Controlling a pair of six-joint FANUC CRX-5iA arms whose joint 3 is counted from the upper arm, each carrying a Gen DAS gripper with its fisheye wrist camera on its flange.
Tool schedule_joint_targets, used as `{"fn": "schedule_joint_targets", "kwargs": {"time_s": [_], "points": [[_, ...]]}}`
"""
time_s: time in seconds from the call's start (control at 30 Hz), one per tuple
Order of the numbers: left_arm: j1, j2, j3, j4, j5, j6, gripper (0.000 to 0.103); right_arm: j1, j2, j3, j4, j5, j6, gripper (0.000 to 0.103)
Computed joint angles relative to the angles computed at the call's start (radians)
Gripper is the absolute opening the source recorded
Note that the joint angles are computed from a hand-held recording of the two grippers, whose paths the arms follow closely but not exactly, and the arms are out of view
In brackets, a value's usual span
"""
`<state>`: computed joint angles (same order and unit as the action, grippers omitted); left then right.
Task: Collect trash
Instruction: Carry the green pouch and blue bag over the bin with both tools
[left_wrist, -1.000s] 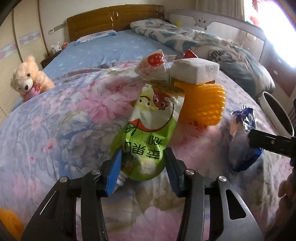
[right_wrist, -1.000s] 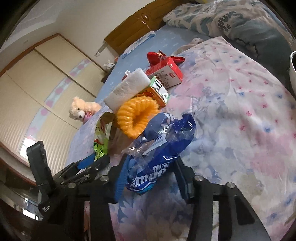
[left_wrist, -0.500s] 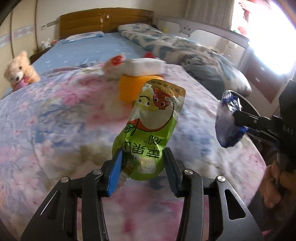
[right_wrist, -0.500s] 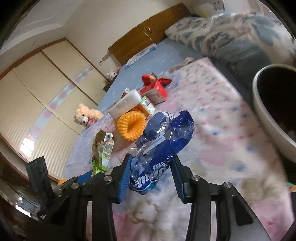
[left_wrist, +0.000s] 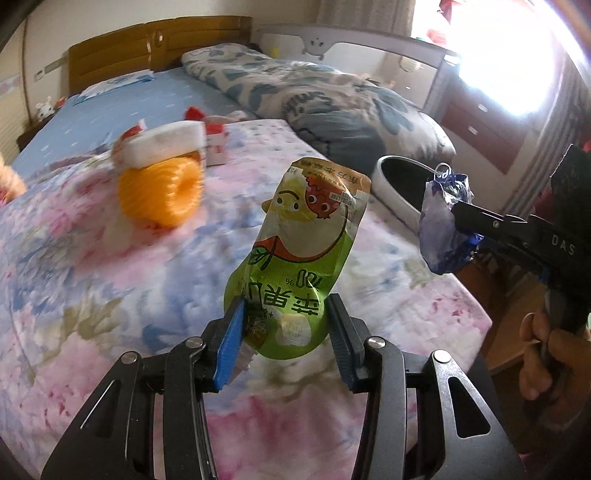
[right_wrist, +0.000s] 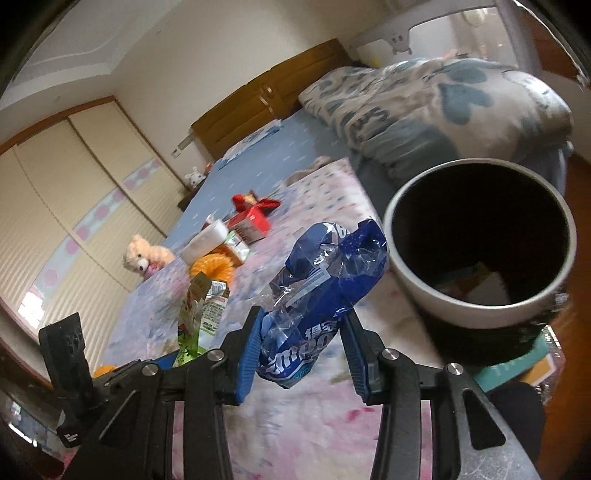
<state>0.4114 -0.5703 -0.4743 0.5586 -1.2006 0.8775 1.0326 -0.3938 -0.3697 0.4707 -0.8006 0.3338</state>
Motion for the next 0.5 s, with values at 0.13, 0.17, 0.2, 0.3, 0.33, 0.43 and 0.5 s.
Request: {"fn": "schedule_joint_targets", "kwargs": {"time_s": [0.13, 0.17, 0.2, 0.3, 0.33, 0.43, 0.5], "points": [[-0.075, 0.024, 0.024, -0.027, 0.024, 0.032, 0.043, -0.015, -0.030, -0.019, 0.021, -0.019, -0.034, 0.042], [-0.096, 0.033, 0.033, -0.037, 0.031, 0.039, 0.043, -0.018, -0.038, -0.024, 0.027, -0.024, -0.042, 0.042], [-0.117, 0.043, 0.042, -0.047, 0.038, 0.047, 0.043, -0.021, -0.044, -0.028, 0.033, -0.028, -0.048, 0.042], [-0.168, 0.068, 0.066, -0.069, 0.054, 0.067, 0.043, -0.032, -0.060, -0.039, 0.054, -0.041, -0.062, 0.042], [-0.181, 0.076, 0.073, -0.074, 0.058, 0.073, 0.043, -0.037, -0.066, -0.043, 0.058, -0.044, -0.065, 0.043], [-0.224, 0.098, 0.091, -0.088, 0.068, 0.092, 0.043, -0.049, -0.081, -0.055, 0.071, -0.052, -0.076, 0.043], [-0.258, 0.113, 0.106, -0.099, 0.081, 0.110, 0.043, -0.055, -0.088, -0.063, 0.082, -0.058, -0.083, 0.043]]}}
